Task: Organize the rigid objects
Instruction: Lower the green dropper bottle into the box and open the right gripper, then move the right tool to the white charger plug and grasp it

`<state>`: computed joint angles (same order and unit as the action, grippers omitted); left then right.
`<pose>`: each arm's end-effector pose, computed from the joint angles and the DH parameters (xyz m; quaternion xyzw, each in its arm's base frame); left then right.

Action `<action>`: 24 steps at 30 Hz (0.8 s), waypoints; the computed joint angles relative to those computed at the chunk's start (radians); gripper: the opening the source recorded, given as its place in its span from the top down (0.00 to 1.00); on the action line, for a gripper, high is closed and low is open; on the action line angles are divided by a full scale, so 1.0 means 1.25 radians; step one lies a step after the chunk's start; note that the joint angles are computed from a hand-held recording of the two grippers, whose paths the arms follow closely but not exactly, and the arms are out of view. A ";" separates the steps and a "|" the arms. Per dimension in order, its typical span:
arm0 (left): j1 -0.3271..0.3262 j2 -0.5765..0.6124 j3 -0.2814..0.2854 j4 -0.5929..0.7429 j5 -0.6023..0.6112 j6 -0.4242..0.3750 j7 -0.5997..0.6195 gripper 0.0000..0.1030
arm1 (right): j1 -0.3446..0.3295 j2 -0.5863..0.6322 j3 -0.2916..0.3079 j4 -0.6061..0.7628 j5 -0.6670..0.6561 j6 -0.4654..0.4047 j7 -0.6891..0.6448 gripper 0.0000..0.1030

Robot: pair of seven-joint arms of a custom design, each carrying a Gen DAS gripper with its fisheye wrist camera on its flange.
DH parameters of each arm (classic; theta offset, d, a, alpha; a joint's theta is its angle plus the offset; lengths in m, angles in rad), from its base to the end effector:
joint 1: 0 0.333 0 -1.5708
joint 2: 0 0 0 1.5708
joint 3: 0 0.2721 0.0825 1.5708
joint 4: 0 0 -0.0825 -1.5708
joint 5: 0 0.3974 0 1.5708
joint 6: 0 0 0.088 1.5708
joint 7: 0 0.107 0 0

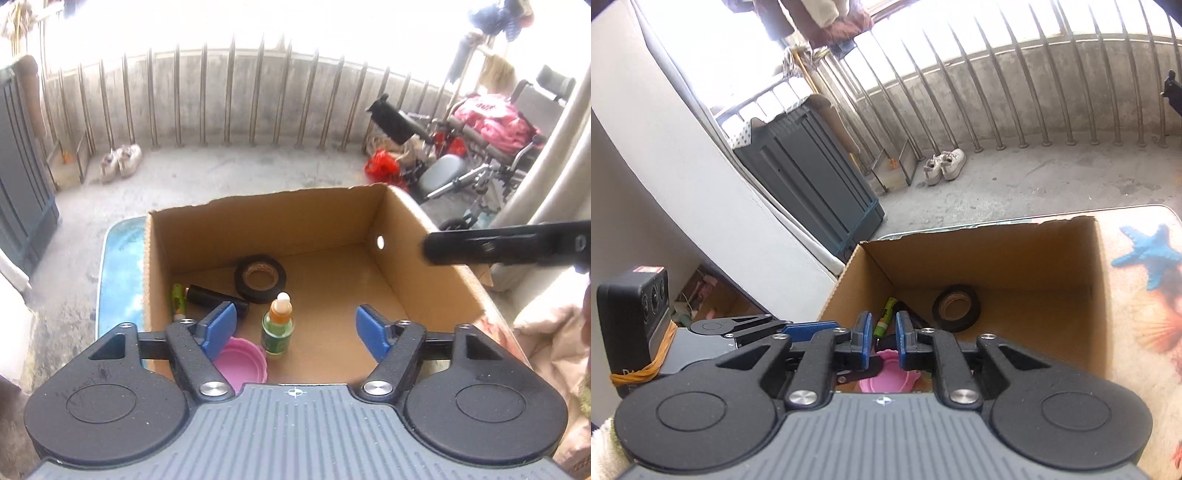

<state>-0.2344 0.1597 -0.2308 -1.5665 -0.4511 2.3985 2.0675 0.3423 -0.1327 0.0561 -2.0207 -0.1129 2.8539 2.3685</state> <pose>0.5975 -0.2913 0.5831 -0.3816 0.8398 -0.3773 0.0824 0.5381 0.2348 0.5791 -0.5237 0.7135 -0.1283 0.4473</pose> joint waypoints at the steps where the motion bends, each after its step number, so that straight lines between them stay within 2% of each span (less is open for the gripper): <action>1: 0.006 -0.036 -0.003 -0.044 -0.025 0.015 0.026 0.20 | -0.013 -0.049 0.013 -0.050 -0.042 0.014 0.054 0.79; 4: 0.006 -0.140 -0.004 -0.180 -0.084 0.064 0.095 0.17 | -0.064 -0.194 0.066 -0.190 -0.169 0.034 0.221 0.69; 7: -0.011 -0.220 -0.001 -0.293 -0.144 0.088 0.151 0.16 | -0.079 -0.316 0.096 -0.312 -0.226 0.032 0.342 0.68; 11: -0.051 -0.294 0.005 -0.415 -0.243 0.117 0.223 0.16 | -0.080 -0.423 0.123 -0.451 -0.257 0.048 0.484 0.68; 13: -0.075 -0.313 0.006 -0.457 -0.287 0.128 0.253 0.16 | -0.084 -0.451 0.136 -0.504 -0.271 0.056 0.546 0.68; 15: -0.091 -0.314 0.001 -0.475 -0.299 0.121 0.255 0.16 | -0.076 -0.452 0.127 -0.539 -0.280 0.079 0.579 0.68; 17: -0.109 -0.312 -0.007 -0.493 -0.313 0.135 0.271 0.16 | -0.082 -0.450 0.138 -0.566 -0.291 0.098 0.625 0.68; 24: -0.163 -0.270 -0.036 -0.510 -0.330 0.250 0.349 0.19 | -0.155 -0.380 0.147 -0.583 -0.344 0.223 0.698 0.71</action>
<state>-0.4378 -0.1778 -0.2752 -2.2042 -0.8642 2.7115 2.5034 0.1486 -0.6080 0.2400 -2.7489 -0.5424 3.1330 3.2415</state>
